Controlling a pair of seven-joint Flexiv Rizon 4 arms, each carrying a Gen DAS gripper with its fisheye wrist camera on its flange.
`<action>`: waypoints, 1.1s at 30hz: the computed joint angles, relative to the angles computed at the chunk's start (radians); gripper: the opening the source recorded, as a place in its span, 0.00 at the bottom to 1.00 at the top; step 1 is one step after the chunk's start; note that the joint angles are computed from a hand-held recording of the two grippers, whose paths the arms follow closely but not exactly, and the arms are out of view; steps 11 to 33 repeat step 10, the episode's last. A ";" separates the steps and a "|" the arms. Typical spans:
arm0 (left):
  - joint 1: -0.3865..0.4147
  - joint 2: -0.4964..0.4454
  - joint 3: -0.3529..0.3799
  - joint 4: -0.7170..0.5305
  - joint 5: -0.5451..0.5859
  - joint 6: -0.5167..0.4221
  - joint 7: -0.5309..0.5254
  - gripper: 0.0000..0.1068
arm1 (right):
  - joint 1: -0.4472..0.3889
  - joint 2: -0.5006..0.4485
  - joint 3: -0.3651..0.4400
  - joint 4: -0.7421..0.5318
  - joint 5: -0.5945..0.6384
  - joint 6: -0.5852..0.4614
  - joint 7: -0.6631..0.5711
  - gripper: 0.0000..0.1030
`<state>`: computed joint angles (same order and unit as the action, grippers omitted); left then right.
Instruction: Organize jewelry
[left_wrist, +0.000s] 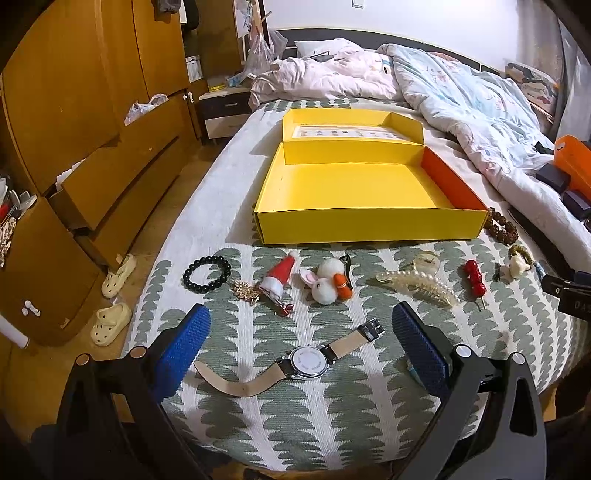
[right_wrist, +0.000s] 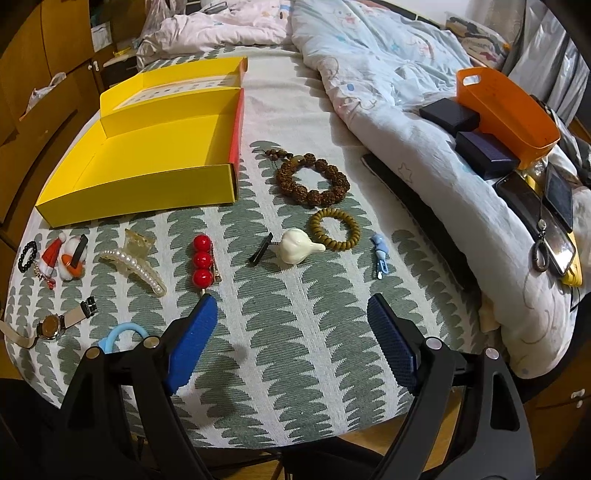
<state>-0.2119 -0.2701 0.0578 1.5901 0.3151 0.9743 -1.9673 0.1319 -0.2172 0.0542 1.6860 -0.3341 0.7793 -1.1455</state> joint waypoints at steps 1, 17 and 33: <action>0.001 0.000 -0.002 0.001 -0.003 0.002 0.003 0.91 | 0.000 -0.002 -0.001 -0.001 -0.001 -0.002 0.000 0.82; 0.010 0.001 -0.008 0.010 -0.037 0.014 0.039 0.91 | 0.001 -0.005 -0.002 -0.007 -0.001 -0.017 -0.005 0.82; 0.010 0.001 -0.008 0.010 -0.037 0.014 0.039 0.91 | 0.001 -0.005 -0.002 -0.007 -0.001 -0.017 -0.005 0.82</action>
